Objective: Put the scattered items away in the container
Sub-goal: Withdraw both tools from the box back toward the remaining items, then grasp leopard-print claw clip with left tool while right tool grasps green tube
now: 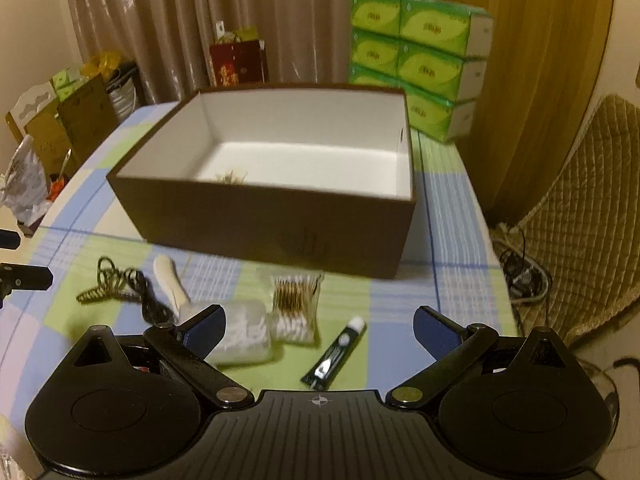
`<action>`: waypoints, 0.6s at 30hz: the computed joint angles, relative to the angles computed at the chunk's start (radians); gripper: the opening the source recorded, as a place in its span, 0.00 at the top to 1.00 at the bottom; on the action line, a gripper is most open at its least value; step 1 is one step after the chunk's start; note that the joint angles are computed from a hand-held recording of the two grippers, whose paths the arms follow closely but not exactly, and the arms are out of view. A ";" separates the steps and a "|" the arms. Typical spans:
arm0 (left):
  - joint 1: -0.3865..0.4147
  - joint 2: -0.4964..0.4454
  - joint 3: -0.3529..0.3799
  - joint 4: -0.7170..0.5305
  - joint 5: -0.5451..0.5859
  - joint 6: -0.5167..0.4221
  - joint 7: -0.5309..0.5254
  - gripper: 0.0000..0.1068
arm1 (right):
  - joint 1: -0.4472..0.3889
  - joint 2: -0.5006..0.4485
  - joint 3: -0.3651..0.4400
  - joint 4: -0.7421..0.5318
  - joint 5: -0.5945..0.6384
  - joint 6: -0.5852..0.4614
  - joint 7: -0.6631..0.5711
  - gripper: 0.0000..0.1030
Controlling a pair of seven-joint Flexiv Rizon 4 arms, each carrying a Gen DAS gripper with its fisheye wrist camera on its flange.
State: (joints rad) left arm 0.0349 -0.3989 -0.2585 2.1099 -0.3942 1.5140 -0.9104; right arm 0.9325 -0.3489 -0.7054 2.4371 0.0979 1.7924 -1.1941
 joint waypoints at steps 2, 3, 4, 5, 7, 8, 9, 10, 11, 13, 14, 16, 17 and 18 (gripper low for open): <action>0.016 0.000 -0.020 0.017 -0.005 0.018 0.013 0.08 | -0.017 0.001 0.026 0.005 0.001 -0.009 0.011 0.04; 0.020 -0.002 -0.025 0.022 -0.002 0.026 0.017 0.08 | -0.023 0.000 0.035 0.008 -0.001 -0.012 0.016 0.04; 0.020 -0.004 -0.025 0.025 0.004 0.030 0.020 0.08 | -0.026 -0.002 0.039 0.011 -0.005 -0.015 0.021 0.04; 0.017 -0.006 -0.021 0.025 0.012 0.033 0.020 0.08 | -0.027 -0.005 0.039 0.012 -0.008 -0.019 0.025 0.04; 0.012 -0.011 -0.013 0.024 0.027 0.034 0.018 0.08 | -0.035 -0.008 0.045 0.016 -0.014 -0.023 0.035 0.05; 0.014 -0.014 -0.016 0.024 0.031 0.036 0.019 0.08 | -0.045 -0.009 0.057 0.018 -0.016 -0.021 0.041 0.05; 0.017 -0.017 -0.018 0.024 0.034 0.037 0.018 0.08 | -0.052 -0.012 0.064 0.020 -0.016 -0.018 0.047 0.06; 0.017 -0.021 -0.018 0.022 0.038 0.037 0.017 0.08 | -0.055 -0.017 0.067 0.020 -0.015 -0.016 0.053 0.07; 0.017 -0.025 -0.018 0.019 0.042 0.037 0.015 0.08 | -0.061 -0.023 0.073 0.019 -0.014 -0.018 0.059 0.11; 0.018 -0.035 -0.020 0.013 0.049 0.039 0.012 0.08 | -0.084 -0.036 0.096 0.014 -0.014 -0.022 0.073 0.17; 0.020 -0.041 -0.023 0.010 0.052 0.041 0.011 0.08 | -0.099 -0.044 0.110 0.010 -0.013 -0.023 0.083 0.22; 0.024 -0.052 -0.027 0.003 0.059 0.041 0.011 0.08 | -0.151 -0.059 0.160 -0.002 -0.012 -0.022 0.105 0.37; 0.023 -0.058 -0.026 -0.002 0.064 0.042 0.010 0.08 | -0.198 -0.062 0.204 -0.012 -0.016 -0.028 0.116 0.45; 0.023 -0.066 -0.026 -0.007 0.068 0.042 0.010 0.08 | -0.252 -0.065 0.255 -0.023 -0.022 -0.032 0.128 0.50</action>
